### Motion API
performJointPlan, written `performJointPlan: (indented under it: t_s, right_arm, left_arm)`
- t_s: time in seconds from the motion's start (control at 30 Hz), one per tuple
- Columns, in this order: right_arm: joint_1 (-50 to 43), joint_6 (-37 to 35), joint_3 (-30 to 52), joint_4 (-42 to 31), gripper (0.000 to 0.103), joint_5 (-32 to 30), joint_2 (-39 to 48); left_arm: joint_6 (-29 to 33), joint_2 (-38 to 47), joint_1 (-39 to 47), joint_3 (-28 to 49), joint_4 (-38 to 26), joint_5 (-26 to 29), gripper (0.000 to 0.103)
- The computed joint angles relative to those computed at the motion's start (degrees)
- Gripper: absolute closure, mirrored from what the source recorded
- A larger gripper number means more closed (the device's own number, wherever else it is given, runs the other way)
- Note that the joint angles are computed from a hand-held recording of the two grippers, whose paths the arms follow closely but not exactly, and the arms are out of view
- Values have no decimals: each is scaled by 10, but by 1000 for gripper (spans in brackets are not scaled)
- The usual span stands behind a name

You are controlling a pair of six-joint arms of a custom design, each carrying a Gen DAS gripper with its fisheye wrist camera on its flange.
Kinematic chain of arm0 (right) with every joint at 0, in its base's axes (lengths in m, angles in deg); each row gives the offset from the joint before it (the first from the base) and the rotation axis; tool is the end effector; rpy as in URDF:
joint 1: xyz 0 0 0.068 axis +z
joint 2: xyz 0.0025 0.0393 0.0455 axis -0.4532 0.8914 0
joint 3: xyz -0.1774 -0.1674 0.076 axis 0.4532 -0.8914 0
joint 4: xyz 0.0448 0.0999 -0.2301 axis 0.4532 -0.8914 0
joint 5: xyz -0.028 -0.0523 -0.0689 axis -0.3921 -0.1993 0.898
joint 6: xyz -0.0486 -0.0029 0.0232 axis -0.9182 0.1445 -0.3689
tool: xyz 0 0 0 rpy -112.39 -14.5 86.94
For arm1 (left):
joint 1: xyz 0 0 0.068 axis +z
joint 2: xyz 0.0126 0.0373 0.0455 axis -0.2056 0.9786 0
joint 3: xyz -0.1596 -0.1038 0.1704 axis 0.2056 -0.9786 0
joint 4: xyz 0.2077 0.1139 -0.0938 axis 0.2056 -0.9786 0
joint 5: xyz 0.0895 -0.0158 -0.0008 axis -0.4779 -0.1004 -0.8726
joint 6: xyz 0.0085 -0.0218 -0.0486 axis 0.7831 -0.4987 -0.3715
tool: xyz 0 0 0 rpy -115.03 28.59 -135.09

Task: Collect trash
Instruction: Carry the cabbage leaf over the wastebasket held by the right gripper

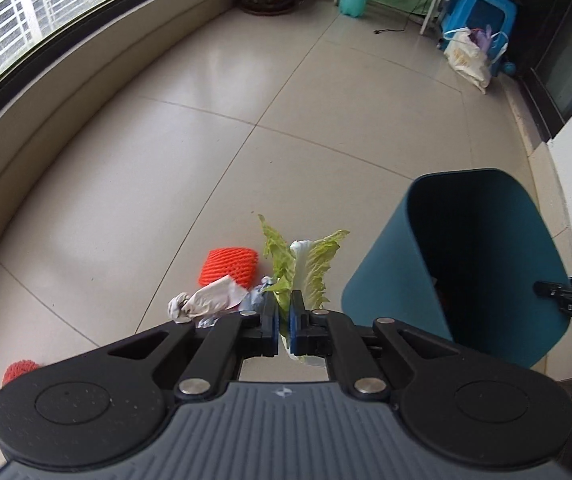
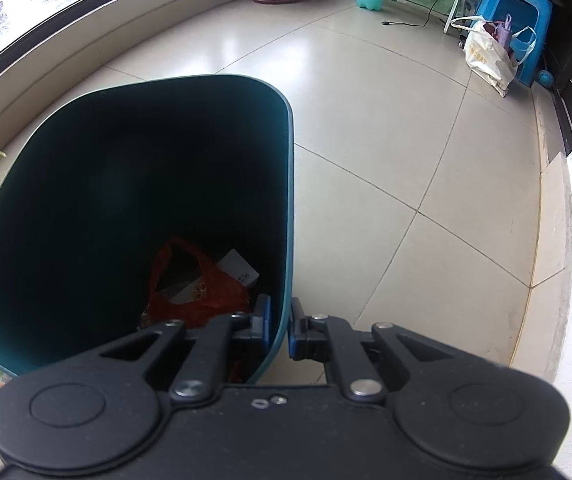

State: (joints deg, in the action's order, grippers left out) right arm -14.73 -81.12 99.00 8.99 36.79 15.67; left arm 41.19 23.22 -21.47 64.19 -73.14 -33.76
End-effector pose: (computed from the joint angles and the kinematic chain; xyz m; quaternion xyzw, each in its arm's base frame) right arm 0.1040 0.0200 0.2114 -0.0259 0.9686 0.0121 0.2470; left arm 0.2054 -0.0389 0.3219 0.1137 0.9608 -0.0726 0.2423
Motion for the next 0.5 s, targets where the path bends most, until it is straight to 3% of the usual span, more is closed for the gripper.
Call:
performJointPlan:
  t_s: [0.13, 0.27, 0.5]
  right_arm:
    - [-12, -7, -2, -2, 96, -8, -7]
    - [-25, -17, -4, -5, 96, -16, -14]
    - [-38, -28, -6, -6, 96, -24, -21]
  left_arm:
    - [-43, 22, -90, 81, -21, -8, 99]
    - [-89, 52, -193, 124, -3, -32, 99]
    - [-154, 154, -331, 114, 65, -71, 99]
